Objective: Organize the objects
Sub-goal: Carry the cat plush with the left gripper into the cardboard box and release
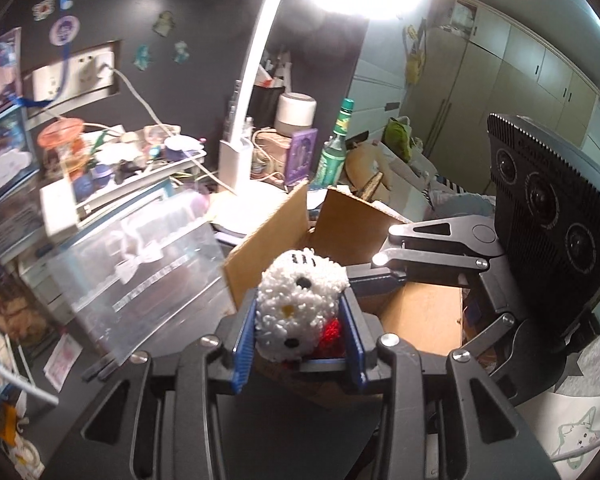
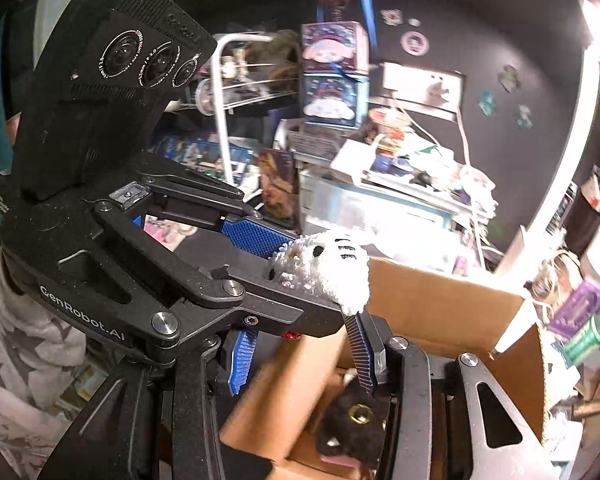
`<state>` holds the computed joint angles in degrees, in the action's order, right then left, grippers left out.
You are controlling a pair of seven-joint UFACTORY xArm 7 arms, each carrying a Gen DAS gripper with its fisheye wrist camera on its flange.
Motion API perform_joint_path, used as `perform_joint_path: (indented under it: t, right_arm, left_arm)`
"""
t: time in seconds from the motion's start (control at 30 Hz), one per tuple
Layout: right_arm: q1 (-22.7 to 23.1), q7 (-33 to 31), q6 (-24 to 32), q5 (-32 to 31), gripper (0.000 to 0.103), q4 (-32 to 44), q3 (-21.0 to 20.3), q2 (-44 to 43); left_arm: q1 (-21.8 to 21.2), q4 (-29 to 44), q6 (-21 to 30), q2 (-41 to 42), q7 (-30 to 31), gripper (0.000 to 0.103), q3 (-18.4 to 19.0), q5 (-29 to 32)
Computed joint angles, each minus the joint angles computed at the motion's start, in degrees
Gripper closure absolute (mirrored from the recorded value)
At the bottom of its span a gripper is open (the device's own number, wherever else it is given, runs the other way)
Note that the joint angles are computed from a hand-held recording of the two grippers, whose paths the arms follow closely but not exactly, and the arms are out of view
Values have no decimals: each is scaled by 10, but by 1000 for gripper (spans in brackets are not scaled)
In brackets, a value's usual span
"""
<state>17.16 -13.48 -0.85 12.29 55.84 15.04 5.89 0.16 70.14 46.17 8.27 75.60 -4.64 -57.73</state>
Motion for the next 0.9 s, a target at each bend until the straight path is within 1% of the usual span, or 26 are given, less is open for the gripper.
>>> perform_joint_path:
  t: [0.13,0.33,0.37,0.4,0.43,0.47,0.5,0.57,0.63,0.77,0.83,0.9]
  right_arm:
    - [-12,-14,4,24,65,-20,2,-15]
    - [-10,-19,12,40,63,-41,-18,-30]
    - [-6,-9,15,30,63,-43,-26,-31]
    - [-1,11,18,7,61,-47,-36,-33]
    - [5,42,20,-28,58,-49,-49,-34]
    - [8,68,26,-58,52,-48,-58,-33]
    - [9,91,32,-83,45,-48,-66,-33]
    - [10,138,38,-129,39,-49,-77,-34]
    - [7,167,39,-161,39,-50,-82,-35]
    - [0,188,40,-182,39,-51,-79,-39]
    - [0,204,39,-200,39,-49,-79,-39]
    - [1,207,35,-204,39,-47,-76,-39]
  left_arm:
    - [-10,14,-3,16,-12,67,-9,11]
    - [-20,28,-9,36,-27,66,-23,18]
    - [-21,30,-11,38,-31,62,-25,22]
    - [-23,31,-14,41,-36,51,-26,26]
    - [-24,31,-20,42,-39,43,-28,27]
    - [-24,32,-24,44,-41,31,-29,26]
    - [-23,31,-30,44,-41,26,-30,23]
    - [-22,28,-36,40,-41,25,-31,21]
    - [-20,26,-38,37,-41,24,-31,20]
    - [-14,6,-51,17,-26,20,-26,10]
    - [-11,-6,-54,5,-13,20,-20,0]
    - [-3,-25,-57,-13,6,20,-11,-18]
